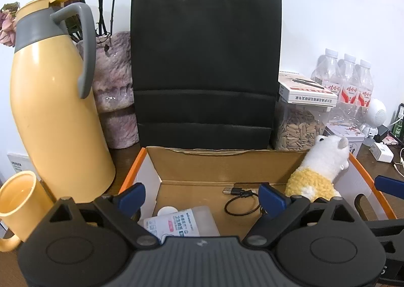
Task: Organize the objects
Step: 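Move both tools back toward the remaining objects on the table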
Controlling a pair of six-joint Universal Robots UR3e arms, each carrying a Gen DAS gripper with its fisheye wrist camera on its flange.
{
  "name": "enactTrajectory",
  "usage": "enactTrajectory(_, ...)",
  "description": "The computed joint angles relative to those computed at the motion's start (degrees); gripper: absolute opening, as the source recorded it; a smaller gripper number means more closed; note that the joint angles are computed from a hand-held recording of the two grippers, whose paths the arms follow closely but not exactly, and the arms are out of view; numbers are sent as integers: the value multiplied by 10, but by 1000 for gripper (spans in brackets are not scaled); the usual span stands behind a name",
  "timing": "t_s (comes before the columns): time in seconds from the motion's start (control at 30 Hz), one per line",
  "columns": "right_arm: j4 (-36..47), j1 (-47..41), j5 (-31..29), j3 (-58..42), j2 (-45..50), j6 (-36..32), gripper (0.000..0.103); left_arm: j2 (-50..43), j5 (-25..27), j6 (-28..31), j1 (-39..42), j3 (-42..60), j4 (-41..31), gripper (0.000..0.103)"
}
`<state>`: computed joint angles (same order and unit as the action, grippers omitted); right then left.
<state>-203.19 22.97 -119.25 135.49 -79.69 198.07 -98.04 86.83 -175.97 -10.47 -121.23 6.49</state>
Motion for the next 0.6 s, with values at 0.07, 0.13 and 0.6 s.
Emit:
enactTrajectory(0.07, 0, 3, -1, -1, 0, -1, 103, 4, -1, 2, 0, -5, 4, 96)
enactTrajectory(0.13, -1, 6, -3, -1, 0, -4, 103, 8, -2, 3, 2, -9, 5, 96)
enactTrajectory(0.6, 2, 62, -46, 6, -17, 2, 103, 103, -43, 22, 40, -104, 22, 96)
